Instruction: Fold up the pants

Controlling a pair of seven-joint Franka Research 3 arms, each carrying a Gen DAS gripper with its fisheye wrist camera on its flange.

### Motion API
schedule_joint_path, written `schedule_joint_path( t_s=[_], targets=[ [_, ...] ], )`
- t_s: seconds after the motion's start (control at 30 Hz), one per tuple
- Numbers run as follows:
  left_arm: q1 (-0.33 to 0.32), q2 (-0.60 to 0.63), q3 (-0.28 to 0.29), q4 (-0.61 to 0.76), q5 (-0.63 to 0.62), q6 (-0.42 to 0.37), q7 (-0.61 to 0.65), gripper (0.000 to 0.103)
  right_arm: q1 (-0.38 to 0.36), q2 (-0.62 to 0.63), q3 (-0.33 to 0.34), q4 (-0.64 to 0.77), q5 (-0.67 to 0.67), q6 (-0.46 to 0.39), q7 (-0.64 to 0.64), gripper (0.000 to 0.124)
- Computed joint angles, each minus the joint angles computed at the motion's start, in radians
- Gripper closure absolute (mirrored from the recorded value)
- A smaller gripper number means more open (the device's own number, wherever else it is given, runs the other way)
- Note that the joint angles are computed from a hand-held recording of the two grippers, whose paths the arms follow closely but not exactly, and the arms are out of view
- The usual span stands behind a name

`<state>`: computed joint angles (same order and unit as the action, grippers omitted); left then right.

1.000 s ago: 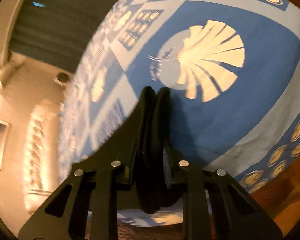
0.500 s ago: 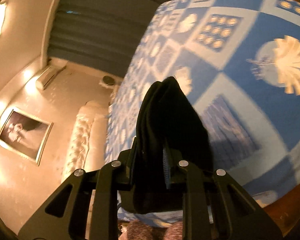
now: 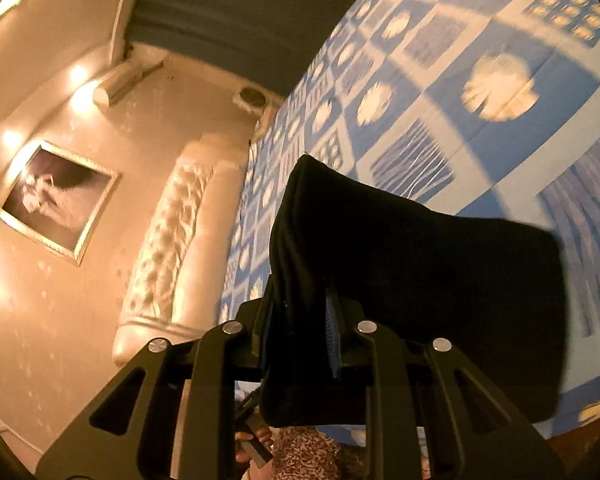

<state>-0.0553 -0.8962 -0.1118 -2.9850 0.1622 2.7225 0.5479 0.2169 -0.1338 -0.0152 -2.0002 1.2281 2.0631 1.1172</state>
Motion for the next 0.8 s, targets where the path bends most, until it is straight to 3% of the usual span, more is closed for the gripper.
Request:
schedule_joint_path(
  t_s=[0.43,0.8],
  targets=[
    [0.010,-0.011,-0.001,-0.005,0.005,-0.001,-0.014,0.005,0.190,0.073,0.159,-0.069,-0.183,0.280,0.093,0.103],
    [0.008,-0.011,0.000,-0.009,0.010,-0.002,-0.007,0.005,0.291,0.134,0.210,-0.111,-0.392,0.449,0.195,0.103]
  ],
)
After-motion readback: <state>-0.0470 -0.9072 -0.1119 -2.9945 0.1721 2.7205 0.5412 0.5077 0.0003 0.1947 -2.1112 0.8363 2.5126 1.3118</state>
